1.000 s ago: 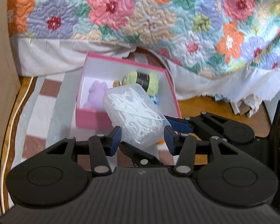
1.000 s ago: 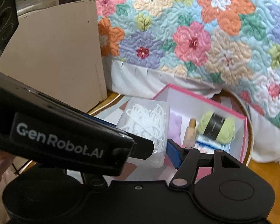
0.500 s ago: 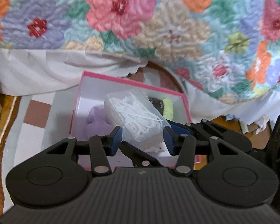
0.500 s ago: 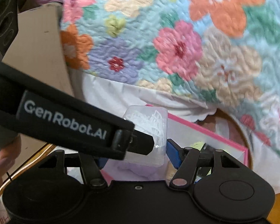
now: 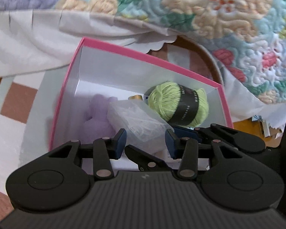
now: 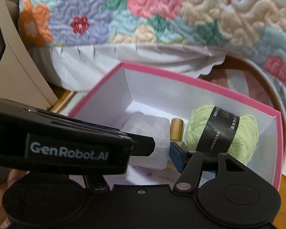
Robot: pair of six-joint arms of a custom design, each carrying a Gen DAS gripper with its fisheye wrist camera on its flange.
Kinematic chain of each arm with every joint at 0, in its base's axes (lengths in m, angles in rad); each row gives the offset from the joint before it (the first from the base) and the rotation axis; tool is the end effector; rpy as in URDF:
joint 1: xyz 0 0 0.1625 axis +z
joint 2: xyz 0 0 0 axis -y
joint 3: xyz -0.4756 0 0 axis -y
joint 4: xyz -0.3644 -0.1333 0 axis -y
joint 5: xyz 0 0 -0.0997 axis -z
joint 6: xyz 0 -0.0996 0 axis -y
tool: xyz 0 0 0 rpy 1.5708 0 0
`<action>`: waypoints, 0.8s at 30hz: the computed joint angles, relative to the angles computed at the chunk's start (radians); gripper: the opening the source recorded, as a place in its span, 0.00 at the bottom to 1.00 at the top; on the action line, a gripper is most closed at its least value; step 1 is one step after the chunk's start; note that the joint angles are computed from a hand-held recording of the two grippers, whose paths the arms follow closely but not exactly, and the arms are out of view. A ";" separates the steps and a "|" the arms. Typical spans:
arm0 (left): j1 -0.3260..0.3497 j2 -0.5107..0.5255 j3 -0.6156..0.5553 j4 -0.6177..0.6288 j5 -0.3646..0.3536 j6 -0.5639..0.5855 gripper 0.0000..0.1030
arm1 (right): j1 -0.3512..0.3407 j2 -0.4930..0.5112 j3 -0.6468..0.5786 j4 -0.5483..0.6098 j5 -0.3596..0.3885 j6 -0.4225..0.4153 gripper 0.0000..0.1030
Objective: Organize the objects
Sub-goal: 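Lower the hair-tie box into the pink box beside the bunny, then lift the open left tool out of the box and move to the orange sponge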
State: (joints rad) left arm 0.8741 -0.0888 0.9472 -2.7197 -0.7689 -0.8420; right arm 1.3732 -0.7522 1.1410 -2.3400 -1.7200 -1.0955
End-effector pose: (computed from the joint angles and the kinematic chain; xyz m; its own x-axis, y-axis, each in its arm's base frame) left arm -0.3737 -0.7660 -0.1089 -0.9018 -0.3562 -0.2449 -0.0869 0.7044 -0.7044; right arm -0.0435 -0.8211 0.2949 -0.6008 -0.6959 0.3933 -0.7691 0.6374 -0.0472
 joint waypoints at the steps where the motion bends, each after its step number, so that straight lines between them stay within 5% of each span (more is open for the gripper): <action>1: 0.003 0.003 -0.003 -0.008 -0.002 -0.001 0.40 | 0.001 0.007 -0.007 0.000 -0.008 -0.007 0.65; 8: 0.016 0.043 -0.084 0.082 0.034 -0.037 0.27 | 0.003 0.052 -0.073 0.026 -0.052 -0.010 0.65; 13: 0.003 0.037 -0.066 0.106 0.090 -0.084 0.27 | -0.018 0.026 -0.065 0.057 -0.014 0.016 0.65; 19: -0.043 -0.025 0.023 0.164 0.100 -0.171 0.34 | -0.041 -0.053 0.025 0.036 0.053 0.028 0.65; 24: -0.105 -0.077 0.057 0.328 0.132 -0.233 0.45 | -0.033 -0.122 0.078 0.035 0.054 0.018 0.73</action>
State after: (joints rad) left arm 0.7686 -0.1655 1.0047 -2.3916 -0.6369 -1.0748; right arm 1.3403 -0.8740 1.2192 -2.3052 -1.6657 -1.0775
